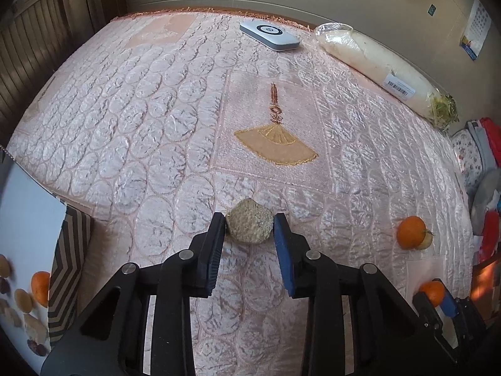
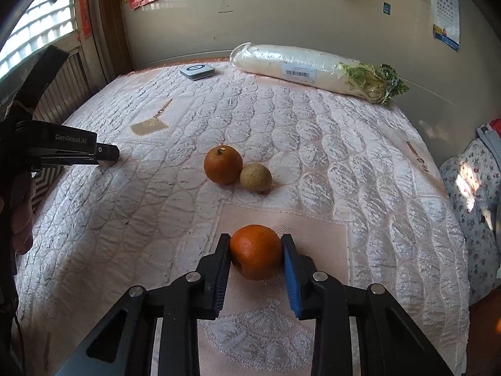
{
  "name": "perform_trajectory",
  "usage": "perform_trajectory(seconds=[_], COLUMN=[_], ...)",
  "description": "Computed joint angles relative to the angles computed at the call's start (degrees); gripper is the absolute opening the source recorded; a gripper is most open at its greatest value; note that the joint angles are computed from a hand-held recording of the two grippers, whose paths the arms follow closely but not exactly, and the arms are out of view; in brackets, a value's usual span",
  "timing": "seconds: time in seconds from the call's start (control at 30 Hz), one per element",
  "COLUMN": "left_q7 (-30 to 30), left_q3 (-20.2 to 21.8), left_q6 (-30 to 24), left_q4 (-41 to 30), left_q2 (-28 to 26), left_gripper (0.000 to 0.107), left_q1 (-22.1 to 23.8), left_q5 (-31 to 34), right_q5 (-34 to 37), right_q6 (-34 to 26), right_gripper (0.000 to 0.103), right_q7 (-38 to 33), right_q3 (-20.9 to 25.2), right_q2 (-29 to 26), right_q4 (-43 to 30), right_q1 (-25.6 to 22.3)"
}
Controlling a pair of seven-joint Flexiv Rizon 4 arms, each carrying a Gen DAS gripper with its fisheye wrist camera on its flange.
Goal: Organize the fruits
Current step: 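Grasp an orange with the right tool while the left tool grasps a round yam slice, then carry the orange and yam slice into the tray and open both tools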
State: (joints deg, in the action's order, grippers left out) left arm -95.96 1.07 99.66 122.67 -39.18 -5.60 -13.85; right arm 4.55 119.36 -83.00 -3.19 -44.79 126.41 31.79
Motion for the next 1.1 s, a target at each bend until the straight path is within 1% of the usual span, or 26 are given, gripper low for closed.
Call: perform_trajectory(seconds=[0.07, 0.23, 0.37, 0.4, 0.47, 0.57, 0.7, 0.8, 1.03, 1.1], left_q7=[-0.14, -0.62, -0.86, -0.81, -0.65, -0.47, 0.84, 1.34, 2.66, 2.68], left_q3=[-0.26, -2.84, -1.13, -1.54, -1.01, -0.15, 2.31, 2.02, 2.54, 2.13], left_q6=[1.02, 4.89, 8.25, 9.13, 10.57, 13.59, 17.61, 19.61, 23.51, 24.43], left_q4=[1.15, 5.54, 9.06, 10.08, 11.65, 14.25, 17.01, 18.64, 21.54, 22.35], left_q2=[0.47, 2.40, 3.86, 4.20, 4.63, 5.12, 5.11, 5.03, 4.77, 4.74], left_gripper=[0.031, 0.031, 0.031, 0.031, 0.031, 0.031, 0.031, 0.031, 0.031, 0.031], left_q1=[0.12, 2.62, 0.48, 0.91, 0.15, -1.14, -4.61, -4.29, -5.19, -4.53], left_q5=[0.37, 2.15, 2.66, 3.25, 3.51, 3.69, 1.92, 1.60, -0.55, -0.29], right_q5=[0.70, 1.43, 2.61, 3.26, 3.24, 4.56, 5.41, 6.01, 8.53, 9.45], right_q6=[1.47, 3.70, 5.32, 6.28, 8.16, 9.07, 9.57, 9.54, 9.71, 9.48], right_gripper=[0.030, 0.030, 0.030, 0.030, 0.030, 0.030, 0.030, 0.030, 0.030, 0.030], right_q7=[-0.43, -0.94, -0.96, -0.83, -0.57, -0.62, -0.64, -0.61, -0.97, -1.10], right_q3=[-0.07, 1.42, 2.25, 2.48, 3.87, 4.07, 4.56, 4.75, 4.21, 3.79], right_q2=[0.29, 1.21, 1.41, 1.36, 1.37, 1.41, 1.28, 1.29, 1.60, 1.69], right_q4=[0.79, 2.50, 3.50, 3.73, 4.41, 5.00, 5.45, 5.69, 5.75, 5.71], right_q1=[0.74, 0.94, 1.72, 2.04, 1.57, 3.05, 4.50, 5.71, 9.39, 10.52])
